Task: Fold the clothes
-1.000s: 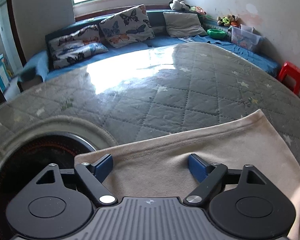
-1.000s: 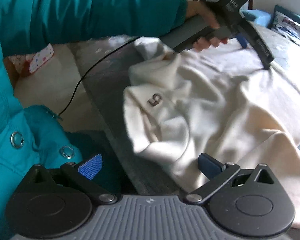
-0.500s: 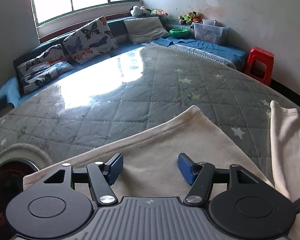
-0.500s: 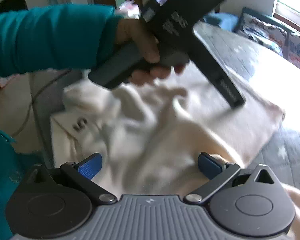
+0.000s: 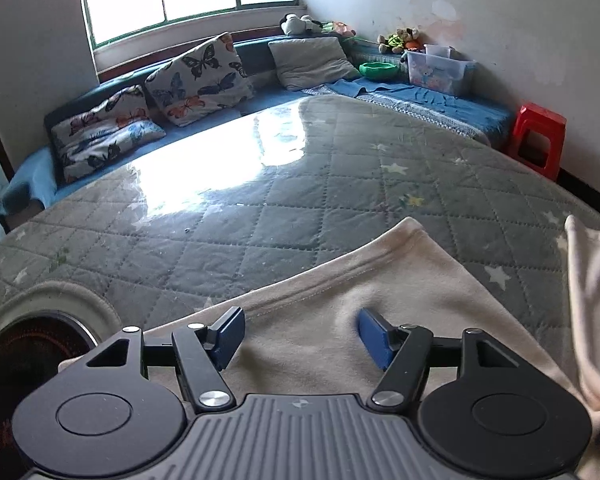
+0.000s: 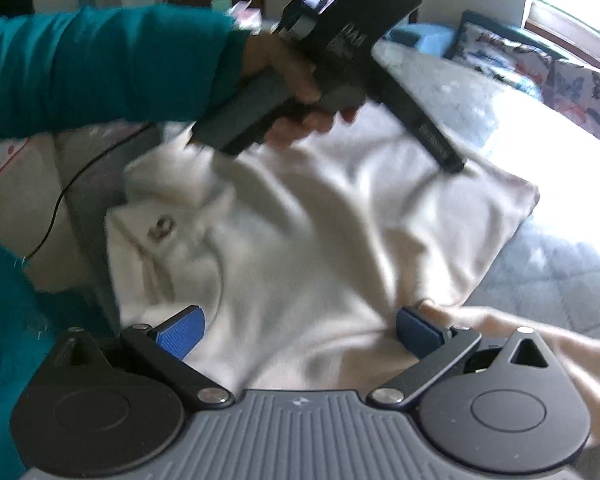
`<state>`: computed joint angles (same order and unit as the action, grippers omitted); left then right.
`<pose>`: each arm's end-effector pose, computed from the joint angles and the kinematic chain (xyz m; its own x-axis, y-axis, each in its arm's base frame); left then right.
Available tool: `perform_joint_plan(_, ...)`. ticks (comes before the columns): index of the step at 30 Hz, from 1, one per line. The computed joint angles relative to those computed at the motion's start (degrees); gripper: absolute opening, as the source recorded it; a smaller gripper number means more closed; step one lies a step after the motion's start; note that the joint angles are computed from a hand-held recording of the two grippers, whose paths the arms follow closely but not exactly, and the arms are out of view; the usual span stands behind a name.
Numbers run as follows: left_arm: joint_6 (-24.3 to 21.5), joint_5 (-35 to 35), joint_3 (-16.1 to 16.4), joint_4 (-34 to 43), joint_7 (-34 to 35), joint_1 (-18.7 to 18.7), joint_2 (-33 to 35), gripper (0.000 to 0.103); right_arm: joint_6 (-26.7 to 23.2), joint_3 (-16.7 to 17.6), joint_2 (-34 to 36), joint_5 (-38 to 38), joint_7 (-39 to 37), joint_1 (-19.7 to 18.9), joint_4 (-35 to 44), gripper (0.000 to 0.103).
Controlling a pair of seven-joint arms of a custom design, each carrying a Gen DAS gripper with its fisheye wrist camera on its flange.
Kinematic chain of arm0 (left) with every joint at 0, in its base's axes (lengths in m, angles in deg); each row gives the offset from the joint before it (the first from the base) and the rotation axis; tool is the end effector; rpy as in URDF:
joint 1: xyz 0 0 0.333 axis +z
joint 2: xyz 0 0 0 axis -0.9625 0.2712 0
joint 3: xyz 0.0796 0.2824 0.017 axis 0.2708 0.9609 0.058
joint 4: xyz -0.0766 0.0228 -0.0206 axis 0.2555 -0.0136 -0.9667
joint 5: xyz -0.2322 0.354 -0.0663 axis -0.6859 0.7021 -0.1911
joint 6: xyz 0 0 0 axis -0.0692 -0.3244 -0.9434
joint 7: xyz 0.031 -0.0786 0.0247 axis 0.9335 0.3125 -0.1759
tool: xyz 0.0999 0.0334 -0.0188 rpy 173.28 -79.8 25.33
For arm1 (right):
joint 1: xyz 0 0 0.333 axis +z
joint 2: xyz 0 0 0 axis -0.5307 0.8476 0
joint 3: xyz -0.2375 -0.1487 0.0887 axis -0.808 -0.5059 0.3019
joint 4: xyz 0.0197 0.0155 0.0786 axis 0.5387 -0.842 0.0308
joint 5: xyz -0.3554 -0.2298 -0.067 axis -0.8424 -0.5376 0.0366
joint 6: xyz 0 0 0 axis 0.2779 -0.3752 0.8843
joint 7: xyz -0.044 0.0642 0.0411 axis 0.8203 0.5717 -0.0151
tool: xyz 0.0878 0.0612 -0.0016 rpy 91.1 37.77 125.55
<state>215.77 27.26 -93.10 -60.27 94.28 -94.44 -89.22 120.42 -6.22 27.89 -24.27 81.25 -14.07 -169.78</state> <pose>0.4662 -0.3819 0.4389 -0.0961 -0.9930 -0.0680 -0.6776 0.1153 -0.7263 0.3718 0.1172 0.4600 0.9554 -0.2905 -0.0533 -0.2622 -0.7511 -0.6059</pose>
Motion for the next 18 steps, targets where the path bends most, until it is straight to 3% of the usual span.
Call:
perform_joint_plan(4, 1.6, 0.0, -0.6, -6.5, -3.1, 0.5, -7.6, 0.066, -0.5, -0.4, 1.5, 2.1, -0.4, 1.3, 1.5, 0.103)
perform_joint_plan(9, 0.3, -7.7, -2.5, -16.9, -0.9, -0.3, -19.3, 0.066, -1.9, -0.1, 1.8, 3.9, -1.6, 2.3, 1.1, 0.103)
perform_joint_plan(14, -3.6, -13.8, -5.7, -24.8, -0.1, -2.3, -29.3, 0.066, -5.0, 0.4, 0.6, 4.5, -2.1, 3.3, -0.3, 0.103)
perform_joint_plan(18, -9.8, -16.9, -9.2, -28.3, -2.5, -4.6, -34.5, 0.066, -9.0, 0.6, -1.3, 4.6, -3.2, 4.1, -1.6, 0.103)
